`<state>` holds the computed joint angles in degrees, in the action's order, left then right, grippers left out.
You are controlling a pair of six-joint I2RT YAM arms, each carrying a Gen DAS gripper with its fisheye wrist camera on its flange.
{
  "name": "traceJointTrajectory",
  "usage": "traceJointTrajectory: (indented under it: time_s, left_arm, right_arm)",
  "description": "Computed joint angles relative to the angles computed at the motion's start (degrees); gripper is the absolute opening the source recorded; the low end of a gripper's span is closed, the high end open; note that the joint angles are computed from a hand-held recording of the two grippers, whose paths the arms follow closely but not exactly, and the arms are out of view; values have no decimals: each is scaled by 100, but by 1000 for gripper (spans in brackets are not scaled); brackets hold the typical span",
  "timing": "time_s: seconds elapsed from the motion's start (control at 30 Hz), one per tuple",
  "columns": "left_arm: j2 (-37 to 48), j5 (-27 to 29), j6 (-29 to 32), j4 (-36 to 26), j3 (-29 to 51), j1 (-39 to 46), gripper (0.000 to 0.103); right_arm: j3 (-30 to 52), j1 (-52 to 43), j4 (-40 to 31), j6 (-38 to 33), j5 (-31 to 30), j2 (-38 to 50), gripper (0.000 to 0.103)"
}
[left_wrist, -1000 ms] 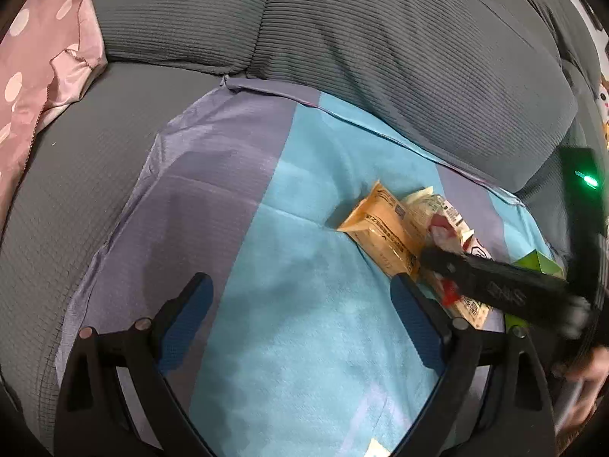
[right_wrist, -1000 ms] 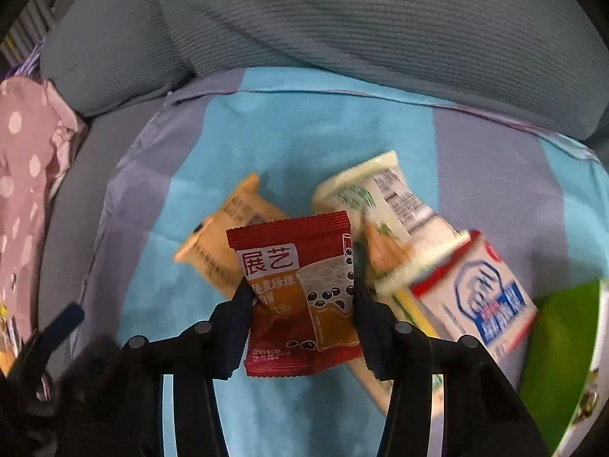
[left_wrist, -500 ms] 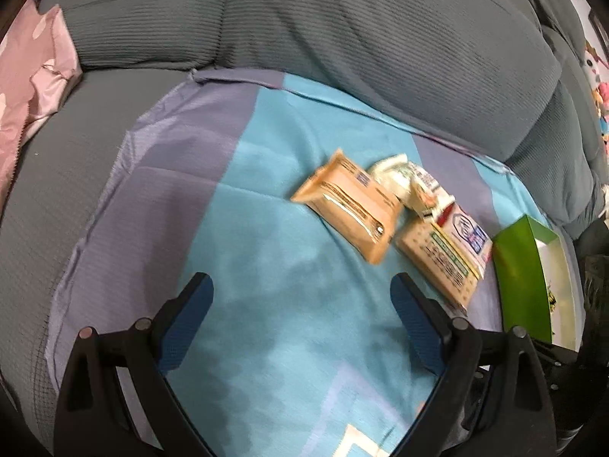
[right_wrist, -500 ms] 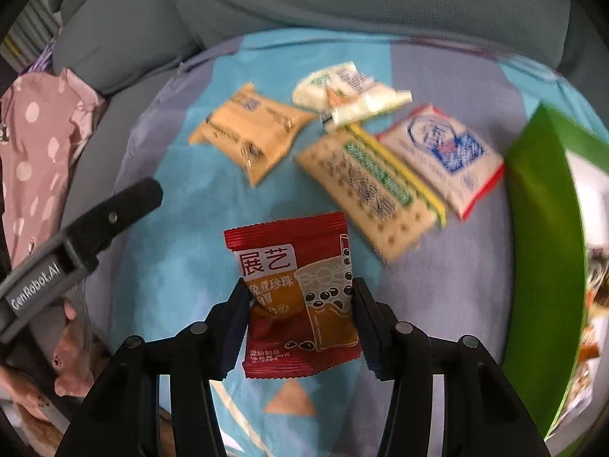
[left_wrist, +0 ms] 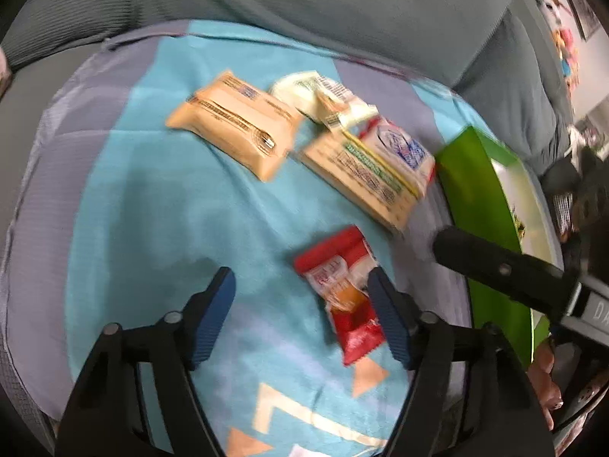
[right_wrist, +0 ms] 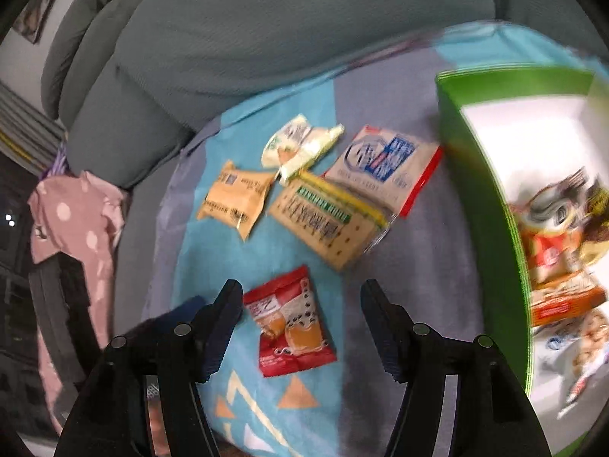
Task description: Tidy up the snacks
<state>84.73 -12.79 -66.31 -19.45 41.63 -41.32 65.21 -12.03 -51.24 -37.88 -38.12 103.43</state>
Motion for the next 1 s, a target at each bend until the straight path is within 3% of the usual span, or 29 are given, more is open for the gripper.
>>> traceJointTrajectory:
  time_s: [0.2, 0.67, 0.8, 1.0]
  left_arm:
    - [523, 399, -84, 388, 154, -73, 58]
    - [987, 33, 88, 483, 498, -332, 57]
    - [1005, 85, 156, 695, 437, -318, 52]
    - [971, -154, 165, 582, 496, -443, 46]
  right_arm:
    - [-130, 240, -25, 73, 102, 255, 65]
    - [-635, 578, 541, 77, 289, 343, 66]
    - [-668, 612, 571, -31, 255, 352, 66]
    - [-592, 608, 455, -52, 278, 408, 55]
